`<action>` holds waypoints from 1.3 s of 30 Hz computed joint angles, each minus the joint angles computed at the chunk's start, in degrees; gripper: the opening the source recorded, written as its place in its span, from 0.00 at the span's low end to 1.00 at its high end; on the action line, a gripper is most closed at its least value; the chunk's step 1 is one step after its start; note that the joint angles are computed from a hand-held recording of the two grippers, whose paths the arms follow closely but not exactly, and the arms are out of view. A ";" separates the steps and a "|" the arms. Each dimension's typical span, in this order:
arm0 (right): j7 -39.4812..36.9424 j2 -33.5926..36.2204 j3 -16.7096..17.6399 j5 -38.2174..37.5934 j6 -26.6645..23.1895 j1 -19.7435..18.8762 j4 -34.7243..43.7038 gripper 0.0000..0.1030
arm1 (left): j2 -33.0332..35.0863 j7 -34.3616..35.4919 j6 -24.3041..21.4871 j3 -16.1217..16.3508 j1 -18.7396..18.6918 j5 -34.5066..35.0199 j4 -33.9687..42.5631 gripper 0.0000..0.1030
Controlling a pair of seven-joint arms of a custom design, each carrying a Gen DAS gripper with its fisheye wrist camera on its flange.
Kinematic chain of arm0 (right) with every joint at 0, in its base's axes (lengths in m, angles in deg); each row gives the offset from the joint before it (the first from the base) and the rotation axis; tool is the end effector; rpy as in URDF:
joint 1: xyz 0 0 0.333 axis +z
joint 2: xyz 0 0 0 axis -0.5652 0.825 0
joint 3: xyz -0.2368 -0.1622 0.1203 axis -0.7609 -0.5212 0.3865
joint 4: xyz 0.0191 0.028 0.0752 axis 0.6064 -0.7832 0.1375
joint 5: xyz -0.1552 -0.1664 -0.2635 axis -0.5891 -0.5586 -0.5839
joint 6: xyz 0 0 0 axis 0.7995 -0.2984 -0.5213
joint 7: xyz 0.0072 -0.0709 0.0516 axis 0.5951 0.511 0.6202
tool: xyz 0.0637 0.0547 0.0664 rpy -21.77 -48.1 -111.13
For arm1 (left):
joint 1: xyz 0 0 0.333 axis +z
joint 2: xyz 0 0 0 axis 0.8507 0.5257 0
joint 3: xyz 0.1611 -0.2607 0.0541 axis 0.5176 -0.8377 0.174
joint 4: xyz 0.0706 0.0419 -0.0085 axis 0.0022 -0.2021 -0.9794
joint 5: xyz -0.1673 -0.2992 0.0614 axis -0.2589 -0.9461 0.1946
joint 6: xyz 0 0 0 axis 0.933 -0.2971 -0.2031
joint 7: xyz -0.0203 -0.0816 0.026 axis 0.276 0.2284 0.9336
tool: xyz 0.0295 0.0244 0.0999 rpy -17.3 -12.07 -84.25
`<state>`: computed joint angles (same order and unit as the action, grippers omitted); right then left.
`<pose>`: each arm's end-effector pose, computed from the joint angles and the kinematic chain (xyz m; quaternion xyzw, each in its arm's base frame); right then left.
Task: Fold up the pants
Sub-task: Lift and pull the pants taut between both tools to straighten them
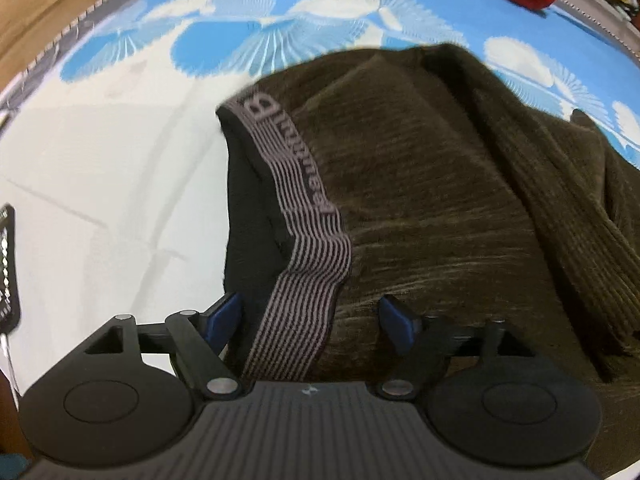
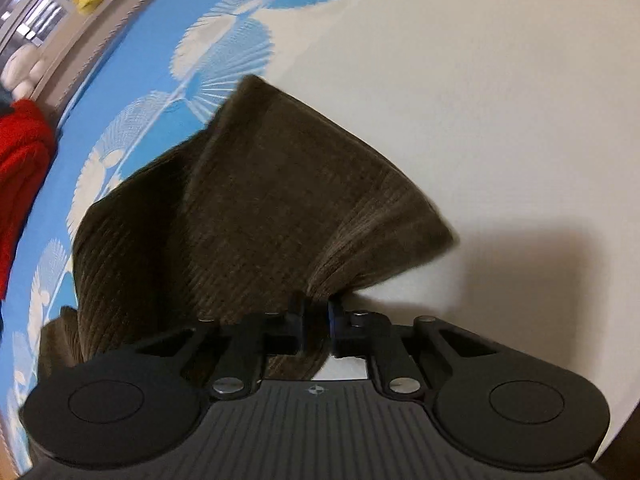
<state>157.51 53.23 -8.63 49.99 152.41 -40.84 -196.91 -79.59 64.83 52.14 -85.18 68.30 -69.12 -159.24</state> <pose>0.4600 -0.0524 0.4913 -0.3210 0.9059 -0.1199 0.2489 0.5437 0.0857 0.5198 -0.7555 0.6238 -0.1043 0.1708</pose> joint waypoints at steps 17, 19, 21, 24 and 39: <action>4.23 -12.29 -0.97 -13.69 -10.74 -12.77 -7.34 0.08 | -2.07 -12.40 6.01 -1.17 2.53 19.82 -3.81 0.00; 2.90 -11.57 -0.51 -14.35 -12.14 -13.00 -6.83 0.15 | -1.53 -9.49 4.43 1.19 1.29 11.41 -2.77 0.01; 2.22 -11.47 -1.15 -13.01 -12.77 -12.62 -6.76 0.19 | -0.98 -5.06 2.68 1.93 1.99 0.57 -1.72 0.04; 1.58 -10.50 -1.97 -10.25 -12.74 -11.88 -6.58 0.22 | -0.66 -5.76 2.36 1.78 2.43 -0.23 -1.07 0.08; 3.65 -10.92 -1.23 -14.10 -18.29 -11.44 -5.09 0.30 | 1.41 -2.62 0.46 0.66 1.58 -5.59 0.64 0.80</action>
<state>161.16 42.30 -9.86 35.88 134.12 -52.28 -202.00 -78.17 62.20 52.59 -84.52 69.88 -74.71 -158.60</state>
